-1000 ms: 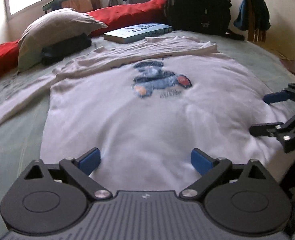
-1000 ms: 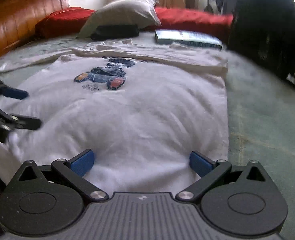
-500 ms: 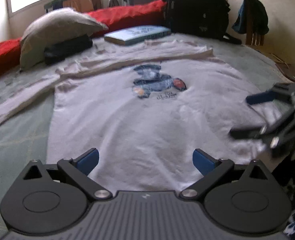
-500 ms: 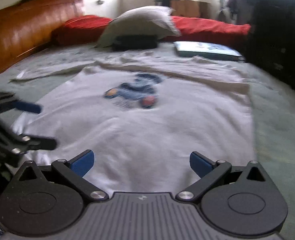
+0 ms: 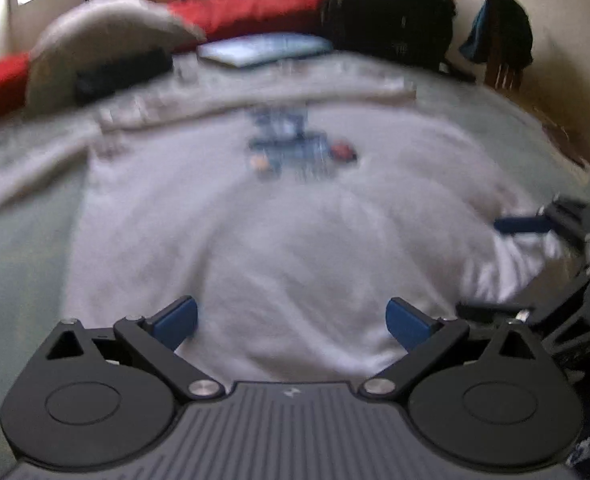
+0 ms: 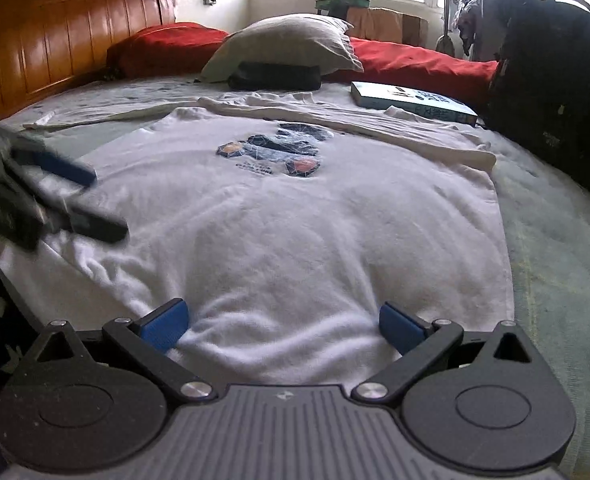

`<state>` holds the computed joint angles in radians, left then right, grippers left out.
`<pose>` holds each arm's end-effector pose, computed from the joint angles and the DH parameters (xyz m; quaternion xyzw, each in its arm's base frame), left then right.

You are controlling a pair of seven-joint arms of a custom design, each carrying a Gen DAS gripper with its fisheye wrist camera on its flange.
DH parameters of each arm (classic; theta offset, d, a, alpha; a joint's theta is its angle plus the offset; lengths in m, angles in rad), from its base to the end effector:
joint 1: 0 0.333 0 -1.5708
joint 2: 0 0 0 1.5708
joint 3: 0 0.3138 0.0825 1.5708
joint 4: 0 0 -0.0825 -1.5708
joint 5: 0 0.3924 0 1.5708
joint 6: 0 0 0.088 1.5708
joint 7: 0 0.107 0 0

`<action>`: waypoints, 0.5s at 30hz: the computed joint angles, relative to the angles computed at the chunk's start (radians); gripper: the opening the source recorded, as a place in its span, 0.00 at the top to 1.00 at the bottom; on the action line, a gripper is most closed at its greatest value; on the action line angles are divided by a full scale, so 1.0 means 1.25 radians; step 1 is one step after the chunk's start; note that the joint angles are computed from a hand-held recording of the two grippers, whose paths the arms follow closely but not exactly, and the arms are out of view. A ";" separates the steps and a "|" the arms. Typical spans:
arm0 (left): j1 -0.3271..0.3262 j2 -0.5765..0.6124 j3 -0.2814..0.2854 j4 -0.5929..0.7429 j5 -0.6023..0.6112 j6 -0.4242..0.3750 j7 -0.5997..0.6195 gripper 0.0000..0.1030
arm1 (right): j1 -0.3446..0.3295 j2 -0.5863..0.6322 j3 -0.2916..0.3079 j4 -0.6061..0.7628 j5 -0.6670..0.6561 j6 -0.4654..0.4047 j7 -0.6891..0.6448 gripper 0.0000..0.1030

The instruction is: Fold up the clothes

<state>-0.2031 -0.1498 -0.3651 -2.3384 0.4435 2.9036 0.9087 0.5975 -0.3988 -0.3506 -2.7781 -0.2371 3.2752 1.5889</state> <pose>0.4361 -0.3149 0.4609 -0.5468 0.7545 -0.3019 0.2015 0.4043 0.1257 0.4204 -0.7637 0.4837 -0.2350 0.3572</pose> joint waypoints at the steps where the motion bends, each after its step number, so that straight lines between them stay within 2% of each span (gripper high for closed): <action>1: 0.006 -0.005 -0.005 -0.004 0.023 0.006 -0.008 0.03 | 0.010 -0.004 -0.011 0.001 0.001 -0.006 -0.001 0.00; 3: -0.010 -0.025 0.013 -0.013 -0.016 0.009 0.045 0.03 | 0.025 -0.014 -0.025 0.003 0.011 -0.026 -0.005 0.00; 6: 0.018 -0.073 0.013 -0.027 -0.021 0.021 0.079 0.03 | 0.023 -0.027 -0.014 0.012 0.041 -0.066 -0.016 0.00; 9: 0.098 -0.132 -0.013 -0.033 0.026 0.009 0.073 0.03 | 0.018 -0.036 0.001 0.021 0.073 -0.098 -0.033 0.00; 10: 0.125 -0.152 -0.018 -0.036 0.036 0.003 0.071 0.03 | 0.030 -0.042 -0.007 0.024 0.088 -0.106 -0.044 0.00; 12: 0.191 -0.190 -0.034 -0.041 0.063 -0.004 0.053 0.03 | 0.086 -0.063 -0.058 0.027 0.130 -0.112 -0.076 0.00; 15: 0.297 -0.228 -0.049 -0.058 0.097 0.037 0.022 0.03 | 0.145 -0.093 -0.107 0.036 0.188 -0.104 -0.108 0.00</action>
